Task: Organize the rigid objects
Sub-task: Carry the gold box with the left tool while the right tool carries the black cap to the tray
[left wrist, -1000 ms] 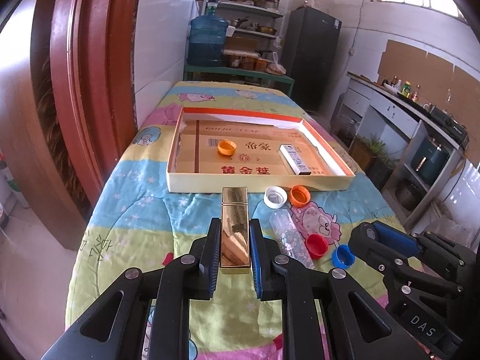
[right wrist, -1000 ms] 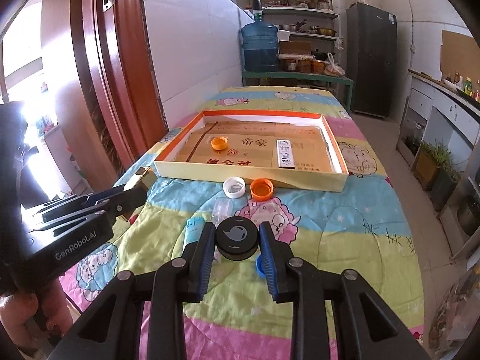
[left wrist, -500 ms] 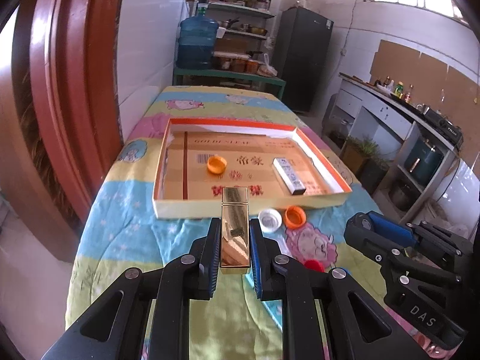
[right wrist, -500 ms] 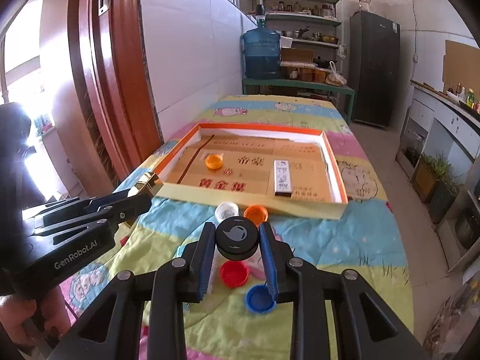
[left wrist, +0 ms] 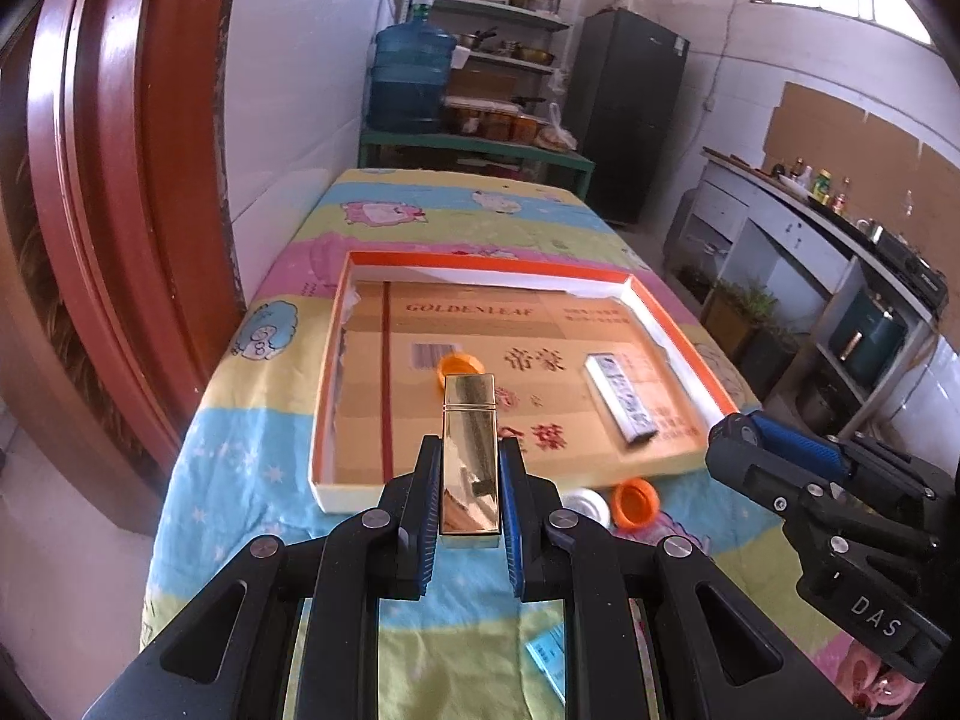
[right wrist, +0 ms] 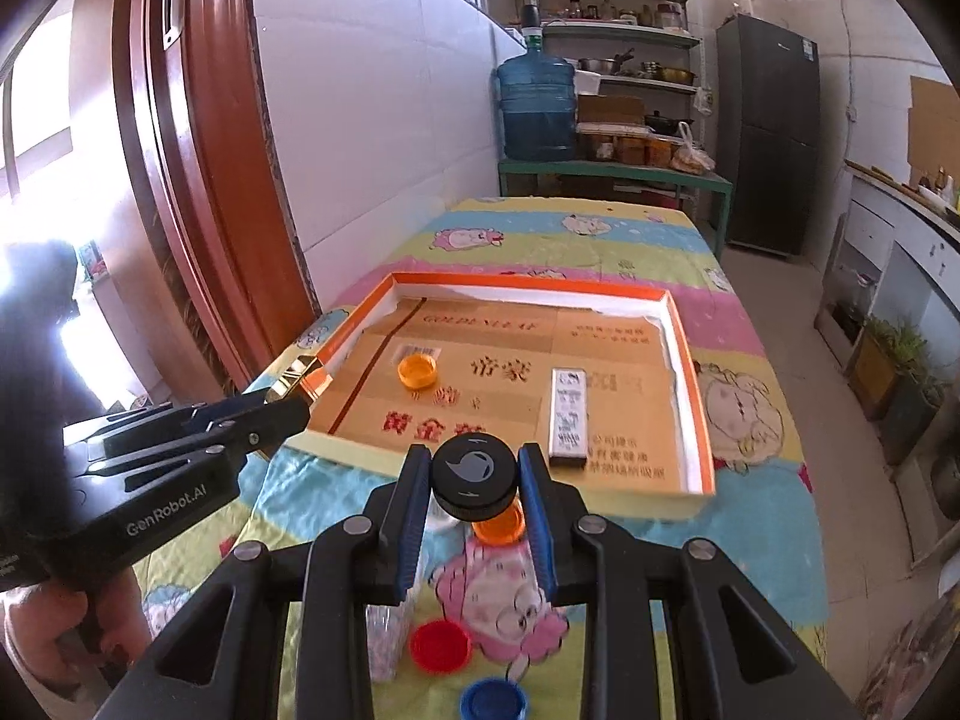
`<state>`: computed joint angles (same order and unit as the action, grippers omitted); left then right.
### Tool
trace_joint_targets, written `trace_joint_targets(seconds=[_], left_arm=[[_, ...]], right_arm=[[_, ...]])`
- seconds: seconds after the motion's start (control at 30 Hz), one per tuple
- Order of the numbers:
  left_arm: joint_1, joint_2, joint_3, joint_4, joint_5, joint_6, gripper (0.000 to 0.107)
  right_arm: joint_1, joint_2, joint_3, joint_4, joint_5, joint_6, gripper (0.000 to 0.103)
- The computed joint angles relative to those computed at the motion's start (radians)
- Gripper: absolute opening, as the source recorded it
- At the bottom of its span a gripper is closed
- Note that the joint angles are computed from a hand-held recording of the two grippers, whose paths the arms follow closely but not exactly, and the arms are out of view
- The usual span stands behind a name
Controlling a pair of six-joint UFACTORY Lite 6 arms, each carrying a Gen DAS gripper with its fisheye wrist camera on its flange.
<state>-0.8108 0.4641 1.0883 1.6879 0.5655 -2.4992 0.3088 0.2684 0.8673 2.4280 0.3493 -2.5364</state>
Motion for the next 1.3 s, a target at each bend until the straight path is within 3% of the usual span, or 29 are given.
trace_joint_targets(seconds=[0.17, 0.37, 0.73, 1.17, 1.3], left_arm=[[0.056, 0.063, 0.077, -0.043, -0.026, 0.080, 0.018], [0.132, 0.165, 0.198, -0.079, -0.067, 0.156, 0.018], [0.224, 0.273, 0.290, 0.049, -0.149, 0.056, 0.018], [0.239, 0.343, 0.342, 0.065, -0.178, 0.061, 0.018], [0.241, 0.354, 0.351, 0.057, -0.186, 0.069, 0.018]], right_arm=[[0.016, 0.122, 0.156, -0.142, -0.032, 0.152, 0.030], [0.051, 0.268, 0.348, -0.194, -0.090, 0.230, 0.030], [0.049, 0.519, 0.644, -0.550, -0.122, 0.660, 0.030], [0.059, 0.661, 0.768, -0.691, -0.119, 0.819, 0.030], [0.054, 0.656, 0.763, -0.657, -0.112, 0.783, 0.030]])
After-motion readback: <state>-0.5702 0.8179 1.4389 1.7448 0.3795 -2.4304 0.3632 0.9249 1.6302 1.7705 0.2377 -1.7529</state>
